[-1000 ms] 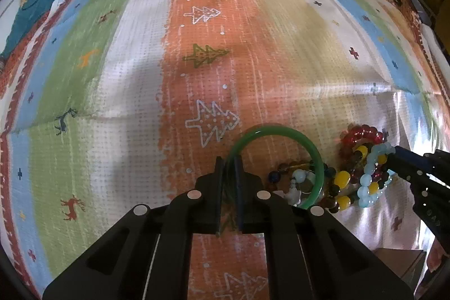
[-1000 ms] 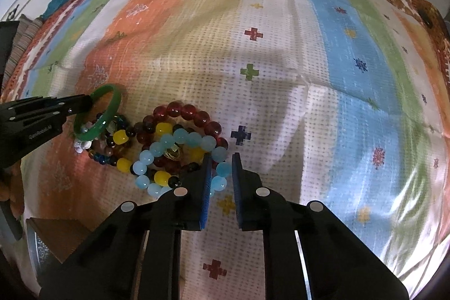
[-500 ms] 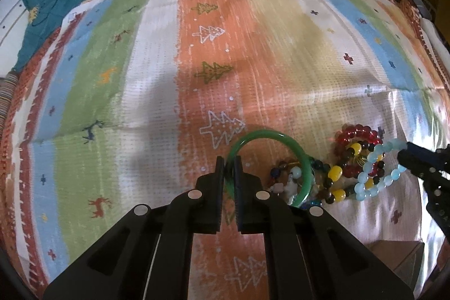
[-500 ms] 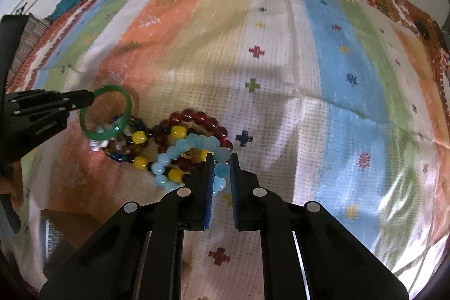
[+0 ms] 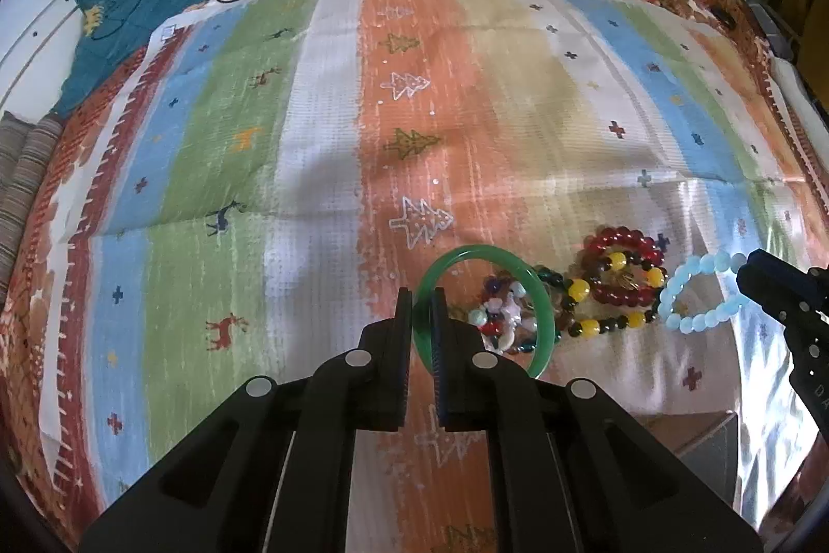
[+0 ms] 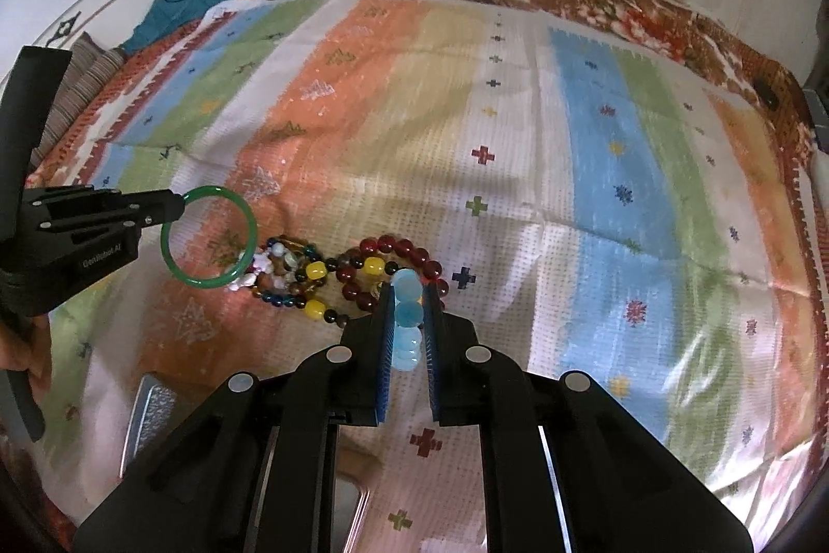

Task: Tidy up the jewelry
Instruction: 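Lift and carry the bangle and blue bracelet back over the silver tin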

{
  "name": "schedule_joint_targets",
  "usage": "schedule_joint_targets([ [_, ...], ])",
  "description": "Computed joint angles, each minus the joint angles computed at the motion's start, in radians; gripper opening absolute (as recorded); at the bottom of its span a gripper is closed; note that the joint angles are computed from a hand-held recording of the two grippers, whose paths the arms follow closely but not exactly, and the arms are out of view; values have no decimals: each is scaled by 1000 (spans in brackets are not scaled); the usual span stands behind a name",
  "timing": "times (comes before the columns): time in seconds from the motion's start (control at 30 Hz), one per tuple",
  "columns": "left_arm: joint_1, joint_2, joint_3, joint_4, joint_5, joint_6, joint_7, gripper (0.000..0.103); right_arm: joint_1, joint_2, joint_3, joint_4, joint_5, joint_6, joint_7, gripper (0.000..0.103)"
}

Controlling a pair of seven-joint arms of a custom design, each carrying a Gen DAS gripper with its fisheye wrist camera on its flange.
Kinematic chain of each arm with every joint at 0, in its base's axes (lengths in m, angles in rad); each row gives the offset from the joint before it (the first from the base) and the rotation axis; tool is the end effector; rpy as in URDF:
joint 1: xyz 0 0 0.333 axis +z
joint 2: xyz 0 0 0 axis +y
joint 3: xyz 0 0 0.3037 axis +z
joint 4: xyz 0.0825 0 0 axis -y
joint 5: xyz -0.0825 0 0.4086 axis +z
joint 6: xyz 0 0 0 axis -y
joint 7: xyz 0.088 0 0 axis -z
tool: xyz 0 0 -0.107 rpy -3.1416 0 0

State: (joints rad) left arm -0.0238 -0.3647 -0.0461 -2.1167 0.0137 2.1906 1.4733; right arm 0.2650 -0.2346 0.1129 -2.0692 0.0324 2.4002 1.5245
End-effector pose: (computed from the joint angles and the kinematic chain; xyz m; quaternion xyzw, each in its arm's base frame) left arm 0.5093 -0.0379 0.5940 -0.6975 0.6827 -0.1565 0.1515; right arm 0.5165 0.2103 0.5766 -0.8035 0.5262 -0.1610 0.2271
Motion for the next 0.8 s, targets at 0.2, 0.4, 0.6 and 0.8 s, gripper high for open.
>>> schedule_joint_targets([
  [0.2, -11, -33, -3, -10, -12, -9, -1, 6, -18, -41, 25, -37, -83, 29, 59, 12],
  [0.4, -21, -74, 0, -28, -14, -12, -7, 7, -11, -72, 22, -53, -76, 40, 52, 12],
  [0.6, -31, -122, 8, -47, -25, -13, -5, 7, -6, -118, 28, -78, -60, 54, 34, 12],
  [0.8, -38, -154, 12, -63, -20, -15, -7, 7, -4, -170, 33, -113, -38, 70, 21, 12],
])
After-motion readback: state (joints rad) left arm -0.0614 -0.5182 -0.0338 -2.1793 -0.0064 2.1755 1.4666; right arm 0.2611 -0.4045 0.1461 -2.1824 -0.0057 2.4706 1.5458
